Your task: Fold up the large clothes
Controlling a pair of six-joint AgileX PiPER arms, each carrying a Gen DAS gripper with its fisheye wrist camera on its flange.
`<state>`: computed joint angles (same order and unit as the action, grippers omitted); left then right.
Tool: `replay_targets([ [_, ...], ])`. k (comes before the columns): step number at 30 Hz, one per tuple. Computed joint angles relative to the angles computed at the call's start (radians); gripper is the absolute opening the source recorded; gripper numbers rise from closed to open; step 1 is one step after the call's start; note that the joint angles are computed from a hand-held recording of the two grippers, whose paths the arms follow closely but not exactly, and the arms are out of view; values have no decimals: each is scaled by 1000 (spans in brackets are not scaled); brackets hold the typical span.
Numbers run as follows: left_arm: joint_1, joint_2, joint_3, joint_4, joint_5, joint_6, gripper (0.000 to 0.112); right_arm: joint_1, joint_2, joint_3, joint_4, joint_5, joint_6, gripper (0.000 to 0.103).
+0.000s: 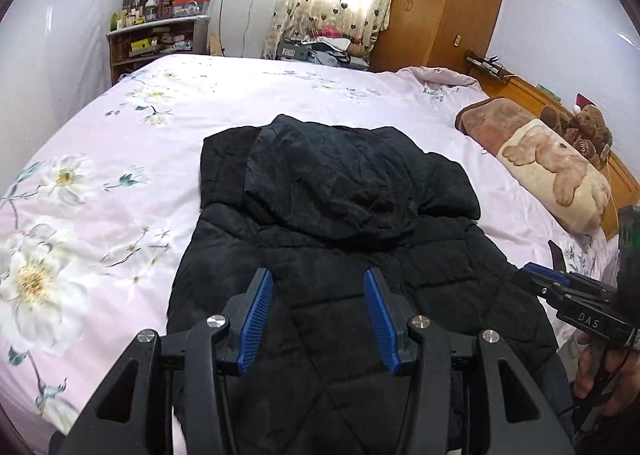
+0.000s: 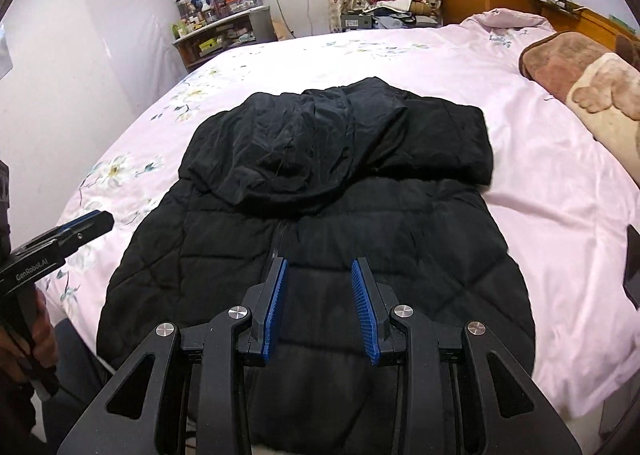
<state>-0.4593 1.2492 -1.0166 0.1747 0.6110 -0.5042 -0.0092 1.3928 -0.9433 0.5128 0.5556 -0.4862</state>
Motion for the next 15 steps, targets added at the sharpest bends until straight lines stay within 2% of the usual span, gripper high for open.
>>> replay_targets([
  [4,-54,-58,38,74,36,-82,50,-19,-81,65,28,17,-26,43],
  [15,-118,-146,121,168,97,-192,50,-97,-160,145,89,46,-96,44],
])
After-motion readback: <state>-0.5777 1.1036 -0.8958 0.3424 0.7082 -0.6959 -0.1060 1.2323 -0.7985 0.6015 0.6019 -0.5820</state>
